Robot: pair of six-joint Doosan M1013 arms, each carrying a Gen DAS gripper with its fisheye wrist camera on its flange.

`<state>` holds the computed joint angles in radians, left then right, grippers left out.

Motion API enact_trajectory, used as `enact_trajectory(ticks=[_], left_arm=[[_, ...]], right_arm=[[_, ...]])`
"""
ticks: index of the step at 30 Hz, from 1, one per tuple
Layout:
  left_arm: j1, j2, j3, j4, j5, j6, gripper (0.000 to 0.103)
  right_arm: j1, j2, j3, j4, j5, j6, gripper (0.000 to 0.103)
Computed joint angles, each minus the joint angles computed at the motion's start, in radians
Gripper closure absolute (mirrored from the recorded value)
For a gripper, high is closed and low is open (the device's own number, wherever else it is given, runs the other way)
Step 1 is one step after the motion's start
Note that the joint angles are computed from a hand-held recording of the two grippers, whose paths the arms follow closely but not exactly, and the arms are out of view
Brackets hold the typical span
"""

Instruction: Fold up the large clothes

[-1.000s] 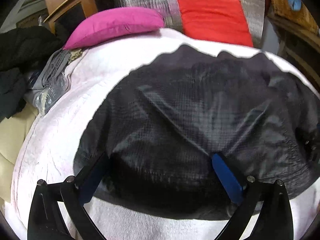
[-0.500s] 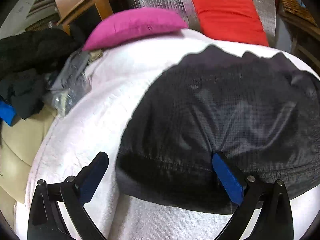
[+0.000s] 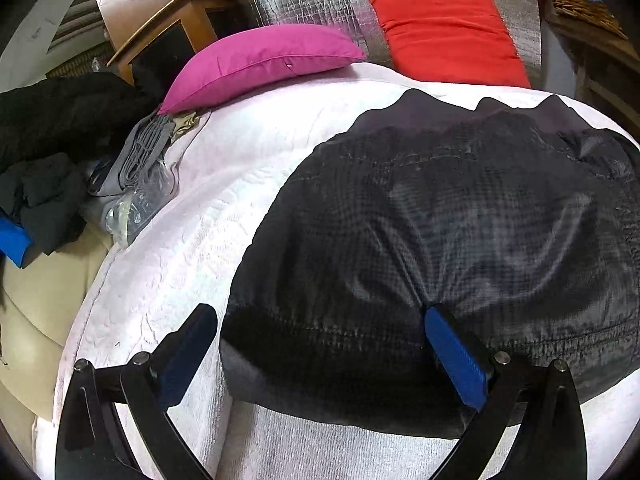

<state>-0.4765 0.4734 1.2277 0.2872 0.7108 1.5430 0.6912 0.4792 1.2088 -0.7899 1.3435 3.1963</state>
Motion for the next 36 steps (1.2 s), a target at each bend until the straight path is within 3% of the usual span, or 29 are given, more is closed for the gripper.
enact_trajectory(ticks=[5, 12, 18, 22, 25, 29, 32, 36], left_arm=[[-0.003, -0.005, 0.015, 0.017, -0.029, 0.002, 0.000], [0.002, -0.001, 0.003, -0.023, -0.010, 0.028, 0.000], [0.044, 0.002, -0.039, -0.186, 0.020, 0.053, 0.000], [0.049, 0.003, -0.044, -0.138, 0.008, -0.011, 0.000], [0.035, 0.022, -0.054, -0.029, 0.051, -0.069, 0.000], [0.030, 0.044, -0.069, -0.013, 0.098, -0.049, 0.000], [0.042, 0.054, -0.097, -0.069, 0.135, -0.020, 0.000], [0.078, 0.066, -0.136, -0.226, 0.181, 0.022, 0.000]], right_arm=[[-0.057, -0.004, 0.047, 0.170, -0.075, 0.012, 0.042], [-0.054, 0.024, 0.006, 0.159, -0.030, -0.040, 0.041], [-0.030, -0.048, 0.083, 0.068, -0.144, 0.083, 0.041], [-0.020, -0.053, 0.084, 0.028, -0.192, 0.071, 0.041], [-0.030, -0.041, 0.070, 0.080, -0.212, 0.014, 0.041], [-0.058, -0.016, 0.052, 0.219, -0.208, -0.101, 0.037], [-0.060, -0.014, 0.044, 0.221, -0.204, -0.128, 0.035], [-0.063, -0.059, 0.100, 0.210, -0.297, -0.038, 0.035]])
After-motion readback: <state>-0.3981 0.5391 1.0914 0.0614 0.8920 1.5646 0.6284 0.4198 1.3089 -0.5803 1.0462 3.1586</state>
